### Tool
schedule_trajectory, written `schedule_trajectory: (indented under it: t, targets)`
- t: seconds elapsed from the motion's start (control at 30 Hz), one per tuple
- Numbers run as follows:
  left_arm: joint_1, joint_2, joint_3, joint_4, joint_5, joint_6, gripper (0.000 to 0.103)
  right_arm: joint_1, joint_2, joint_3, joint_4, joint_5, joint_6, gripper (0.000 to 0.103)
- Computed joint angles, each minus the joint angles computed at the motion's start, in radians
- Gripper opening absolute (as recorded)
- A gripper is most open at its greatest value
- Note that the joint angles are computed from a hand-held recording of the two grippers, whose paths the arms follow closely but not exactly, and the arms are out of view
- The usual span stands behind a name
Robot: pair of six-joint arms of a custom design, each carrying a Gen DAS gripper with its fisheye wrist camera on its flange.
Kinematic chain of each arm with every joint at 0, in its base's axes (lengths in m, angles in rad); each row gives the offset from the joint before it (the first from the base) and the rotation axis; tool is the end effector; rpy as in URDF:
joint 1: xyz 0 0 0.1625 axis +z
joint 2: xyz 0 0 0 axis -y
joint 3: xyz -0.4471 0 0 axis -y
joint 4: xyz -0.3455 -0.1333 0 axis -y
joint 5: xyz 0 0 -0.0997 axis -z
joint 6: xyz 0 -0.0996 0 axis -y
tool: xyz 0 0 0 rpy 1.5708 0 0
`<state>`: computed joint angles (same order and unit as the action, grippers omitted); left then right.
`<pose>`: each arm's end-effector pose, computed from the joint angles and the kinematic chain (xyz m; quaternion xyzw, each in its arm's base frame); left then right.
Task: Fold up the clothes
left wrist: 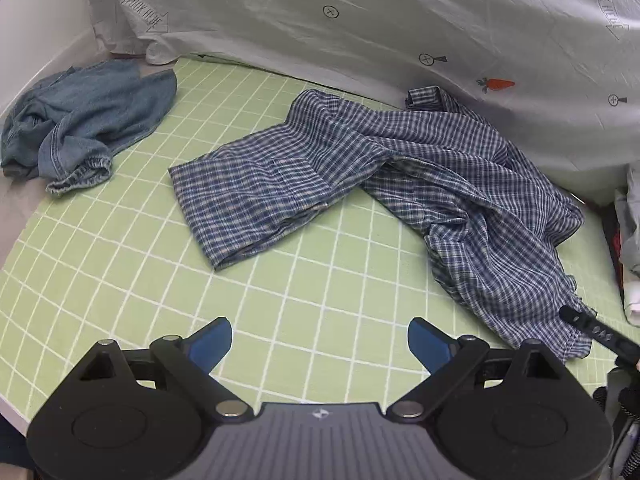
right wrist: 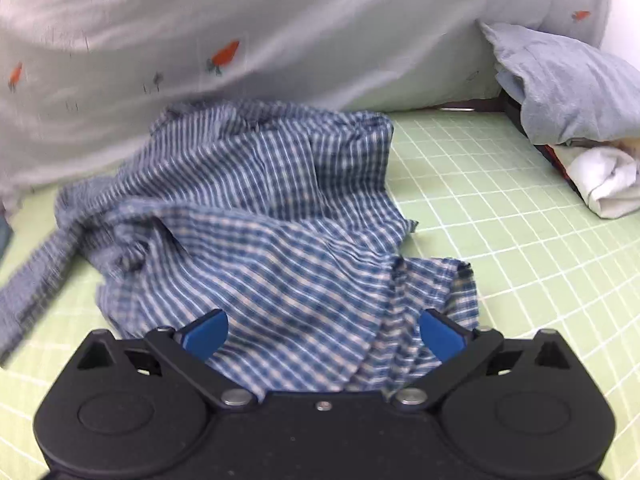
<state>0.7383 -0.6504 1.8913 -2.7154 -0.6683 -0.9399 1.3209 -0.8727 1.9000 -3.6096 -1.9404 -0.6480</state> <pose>-0.2726 -0.5340 0.0353 -0.0273 0.8987 -0.3100 0.3090 -0.0535 -0.6032 0.2445 0.0828 -0.8605 0.3593 0.3515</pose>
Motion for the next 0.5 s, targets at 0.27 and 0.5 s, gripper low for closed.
schedule_trajectory:
  t: [0.27,0.5]
  targets:
    - [-0.008,0.052,-0.071,0.077,0.006,-0.052,0.095,-0.045,-0.015,-0.093,0.189,0.031,0.119,0.087]
    - [0.009,0.079,-0.106,0.027,-0.040,-0.025,0.095,-0.074,-0.037,-0.130,0.309,0.144,0.113,0.007]
